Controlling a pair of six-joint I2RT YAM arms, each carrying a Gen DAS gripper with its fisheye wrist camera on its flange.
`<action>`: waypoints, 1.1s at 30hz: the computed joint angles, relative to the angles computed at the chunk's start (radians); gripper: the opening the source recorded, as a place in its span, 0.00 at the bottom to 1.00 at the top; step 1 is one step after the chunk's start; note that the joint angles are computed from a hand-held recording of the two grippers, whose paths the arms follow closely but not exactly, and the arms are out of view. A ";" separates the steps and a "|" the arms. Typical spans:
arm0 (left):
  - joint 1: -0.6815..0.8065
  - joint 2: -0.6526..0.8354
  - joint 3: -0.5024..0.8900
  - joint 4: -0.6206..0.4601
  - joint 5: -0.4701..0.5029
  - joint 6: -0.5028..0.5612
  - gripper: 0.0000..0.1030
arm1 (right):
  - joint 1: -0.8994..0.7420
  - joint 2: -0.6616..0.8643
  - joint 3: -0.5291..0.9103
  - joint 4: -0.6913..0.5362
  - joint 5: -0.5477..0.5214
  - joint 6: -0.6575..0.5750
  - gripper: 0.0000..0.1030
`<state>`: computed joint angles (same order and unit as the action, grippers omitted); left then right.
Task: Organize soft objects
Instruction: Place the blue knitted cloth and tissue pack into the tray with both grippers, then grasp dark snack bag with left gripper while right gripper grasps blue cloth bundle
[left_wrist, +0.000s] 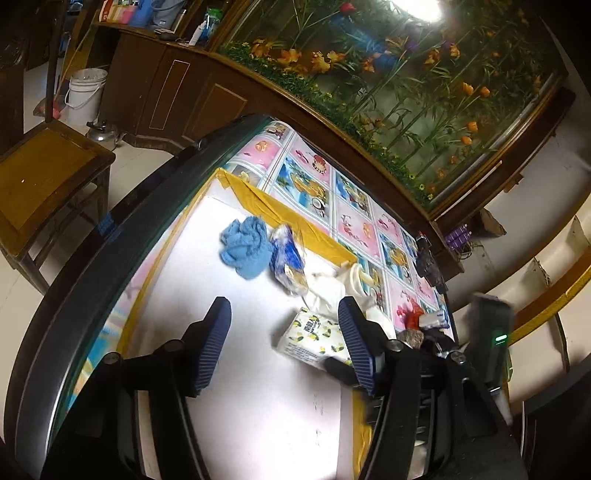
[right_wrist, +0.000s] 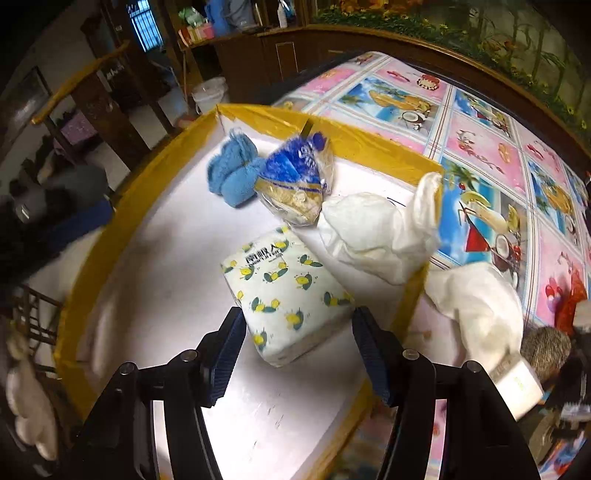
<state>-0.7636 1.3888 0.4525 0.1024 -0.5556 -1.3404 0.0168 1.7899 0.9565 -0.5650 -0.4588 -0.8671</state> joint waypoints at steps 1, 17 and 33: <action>-0.032 0.004 0.015 -0.023 -0.018 -0.019 0.57 | -0.054 -0.021 0.012 -0.050 -0.048 -0.044 0.59; -0.232 0.497 0.622 -0.225 0.052 0.072 0.57 | -0.877 0.489 0.852 -0.462 -0.392 -0.297 0.98; -0.196 0.894 1.352 -0.634 0.002 0.390 0.57 | -0.845 0.828 1.187 -0.298 -0.437 -0.021 0.96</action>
